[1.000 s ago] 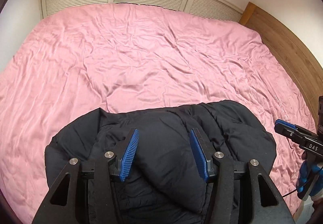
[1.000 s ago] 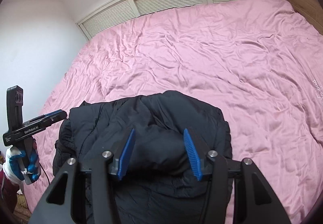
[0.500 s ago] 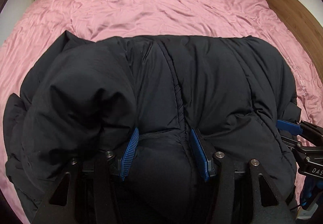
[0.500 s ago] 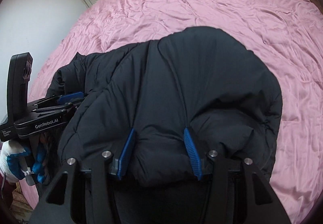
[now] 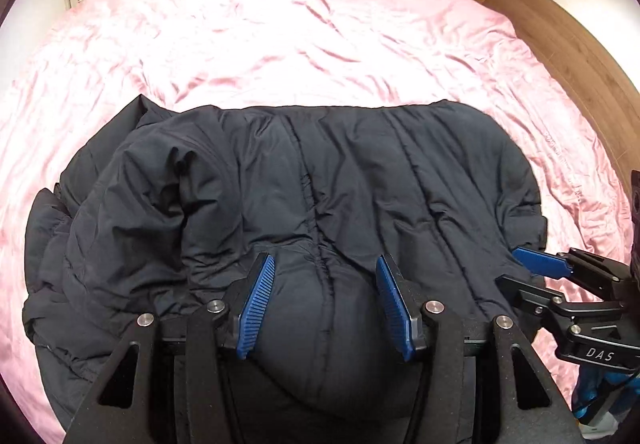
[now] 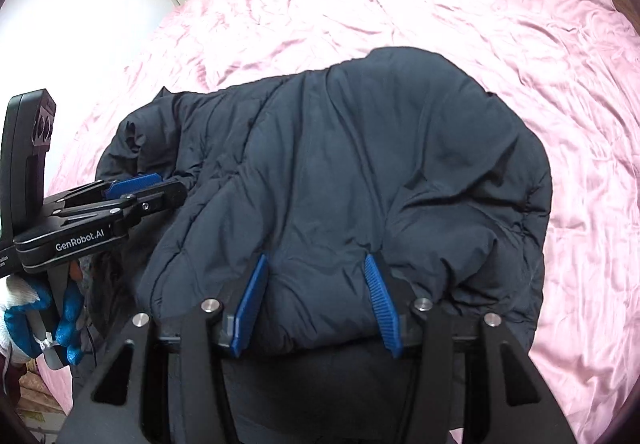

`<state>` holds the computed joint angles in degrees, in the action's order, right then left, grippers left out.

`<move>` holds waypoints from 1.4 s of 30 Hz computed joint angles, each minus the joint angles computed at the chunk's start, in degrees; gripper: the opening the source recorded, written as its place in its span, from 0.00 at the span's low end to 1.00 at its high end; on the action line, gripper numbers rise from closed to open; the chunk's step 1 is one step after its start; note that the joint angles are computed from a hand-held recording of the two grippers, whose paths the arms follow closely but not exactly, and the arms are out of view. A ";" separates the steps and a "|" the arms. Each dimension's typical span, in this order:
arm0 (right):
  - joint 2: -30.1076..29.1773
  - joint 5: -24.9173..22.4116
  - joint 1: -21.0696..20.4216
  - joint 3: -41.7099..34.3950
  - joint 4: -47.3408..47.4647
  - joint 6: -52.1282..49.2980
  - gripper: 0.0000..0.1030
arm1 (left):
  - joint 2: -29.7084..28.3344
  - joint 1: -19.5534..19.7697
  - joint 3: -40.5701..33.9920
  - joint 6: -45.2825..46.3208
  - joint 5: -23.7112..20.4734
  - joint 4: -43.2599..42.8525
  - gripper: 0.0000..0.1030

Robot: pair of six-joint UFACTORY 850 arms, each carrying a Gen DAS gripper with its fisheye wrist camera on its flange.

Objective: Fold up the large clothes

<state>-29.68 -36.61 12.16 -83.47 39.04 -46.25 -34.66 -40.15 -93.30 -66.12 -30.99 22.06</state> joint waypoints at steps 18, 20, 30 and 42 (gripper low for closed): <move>-2.85 4.34 1.66 4.64 -9.06 4.27 0.56 | -7.45 -1.14 -3.53 10.42 -4.28 -9.15 0.56; -3.33 3.87 2.05 3.96 -12.10 7.56 0.56 | -8.18 -0.79 -5.48 12.66 -6.26 -11.19 0.56; 1.96 0.79 0.57 6.13 -14.02 11.19 0.56 | -2.63 -2.79 -5.07 9.63 -10.91 -4.68 0.57; 16.13 0.66 -3.28 17.13 -12.26 9.50 0.56 | 10.17 -6.01 5.99 0.35 -14.06 2.84 0.63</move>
<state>-13.55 -35.95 8.88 -66.34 26.78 -36.75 -24.49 -46.17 -87.31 -65.76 -45.06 24.91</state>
